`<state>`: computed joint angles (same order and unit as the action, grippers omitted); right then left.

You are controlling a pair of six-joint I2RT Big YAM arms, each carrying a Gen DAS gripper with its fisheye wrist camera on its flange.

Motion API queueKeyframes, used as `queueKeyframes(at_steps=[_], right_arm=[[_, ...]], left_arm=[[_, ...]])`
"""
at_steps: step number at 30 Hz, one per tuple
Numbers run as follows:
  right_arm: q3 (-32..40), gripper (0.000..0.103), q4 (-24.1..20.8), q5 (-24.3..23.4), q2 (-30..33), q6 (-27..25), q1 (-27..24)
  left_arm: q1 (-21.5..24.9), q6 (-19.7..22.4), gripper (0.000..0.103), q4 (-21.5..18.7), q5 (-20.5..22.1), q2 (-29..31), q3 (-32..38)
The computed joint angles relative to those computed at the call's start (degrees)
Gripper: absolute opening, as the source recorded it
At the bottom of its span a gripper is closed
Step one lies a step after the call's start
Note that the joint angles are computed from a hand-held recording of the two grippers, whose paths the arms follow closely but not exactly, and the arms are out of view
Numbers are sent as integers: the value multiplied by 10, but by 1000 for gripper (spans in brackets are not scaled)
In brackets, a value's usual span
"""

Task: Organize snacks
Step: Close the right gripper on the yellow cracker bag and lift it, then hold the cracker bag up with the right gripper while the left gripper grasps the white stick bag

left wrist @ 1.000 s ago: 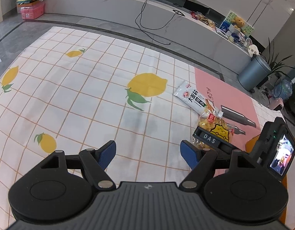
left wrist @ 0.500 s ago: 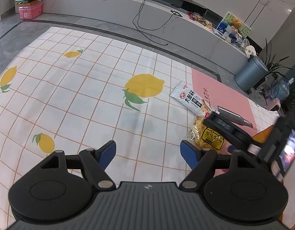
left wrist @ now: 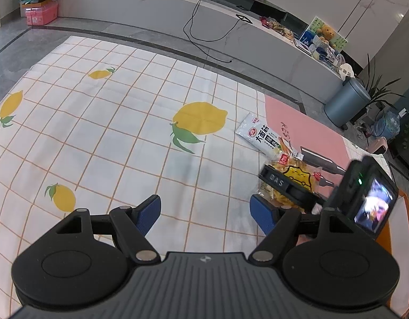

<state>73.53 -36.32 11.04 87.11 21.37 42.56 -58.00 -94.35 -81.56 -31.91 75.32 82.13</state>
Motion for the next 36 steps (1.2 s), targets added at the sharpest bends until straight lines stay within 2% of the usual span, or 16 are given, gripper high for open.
queueKeyframes(at_steps=[4, 7, 11, 16, 21, 24, 29, 33, 36], right_arm=[[-57, 65, 64, -27, -38, -19, -6], [-92, 58, 100, -45, -66, -8, -13], [-119, 56, 109, -47, -92, 2, -17], [-167, 56, 158, -99, -144, 12, -29], [-202, 56, 185, -77, -212, -7, -14], [-214, 56, 192, -80, -257, -12, -10], [-202, 56, 157, -121, -317, 3, -28], [-162, 56, 96, -189, -338, 14, -73], [-111, 56, 36, -267, -324, -2, -137]], left_arm=[[2, -1, 89, 0, 1, 0, -1], [2, 0, 89, -1, 0, 1, 1], [1, -2, 89, -6, -3, 3, 5], [0, 1, 89, -10, -6, 8, 11], [-1, 3, 89, -19, -9, 15, 21], [-4, 2, 89, -24, -18, 19, 28], [-9, 14, 89, -19, -36, 25, 44], [-6, 31, 89, -5, -36, 42, 69], [9, 41, 89, 2, -21, 67, 101]])
